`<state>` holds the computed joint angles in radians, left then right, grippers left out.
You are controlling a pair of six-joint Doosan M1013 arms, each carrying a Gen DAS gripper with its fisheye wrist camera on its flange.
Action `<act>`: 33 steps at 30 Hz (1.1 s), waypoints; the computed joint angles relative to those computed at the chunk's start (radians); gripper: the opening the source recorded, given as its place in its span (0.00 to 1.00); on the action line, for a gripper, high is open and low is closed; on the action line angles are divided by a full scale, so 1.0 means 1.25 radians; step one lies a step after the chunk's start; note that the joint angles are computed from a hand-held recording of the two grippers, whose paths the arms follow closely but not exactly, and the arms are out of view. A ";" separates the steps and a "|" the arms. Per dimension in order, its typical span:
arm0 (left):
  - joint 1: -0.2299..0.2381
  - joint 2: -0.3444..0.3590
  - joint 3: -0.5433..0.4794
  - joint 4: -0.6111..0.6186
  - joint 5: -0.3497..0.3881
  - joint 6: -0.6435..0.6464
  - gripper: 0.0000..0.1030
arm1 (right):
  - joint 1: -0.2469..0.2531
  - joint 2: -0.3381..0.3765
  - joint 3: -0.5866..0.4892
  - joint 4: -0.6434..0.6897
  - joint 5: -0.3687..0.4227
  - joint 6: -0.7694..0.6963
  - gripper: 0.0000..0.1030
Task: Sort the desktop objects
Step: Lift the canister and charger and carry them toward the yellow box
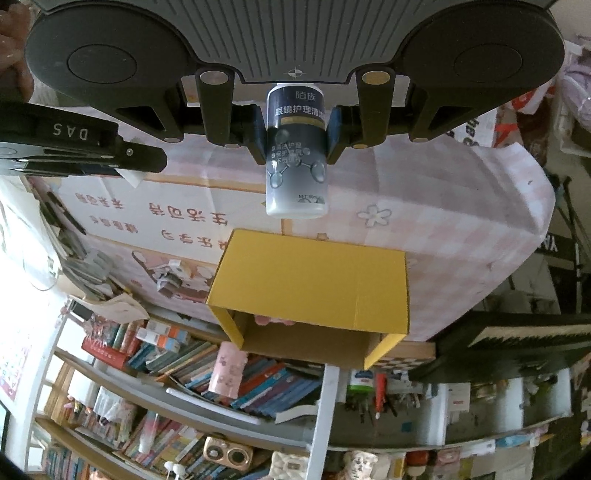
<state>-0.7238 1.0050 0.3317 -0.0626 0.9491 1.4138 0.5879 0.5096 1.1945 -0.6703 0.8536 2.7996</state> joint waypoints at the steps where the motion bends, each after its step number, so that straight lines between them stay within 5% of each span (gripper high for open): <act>1: 0.000 0.000 0.000 0.000 0.000 0.000 0.30 | 0.001 0.002 -0.003 0.002 0.000 -0.005 0.31; 21: 0.013 -0.069 0.130 0.050 -0.079 -0.057 0.30 | 0.005 0.045 -0.077 0.047 -0.021 -0.115 0.31; 33: 0.011 -0.021 0.029 0.111 -0.046 -0.107 0.30 | -0.014 0.066 -0.114 0.078 -0.065 -0.198 0.31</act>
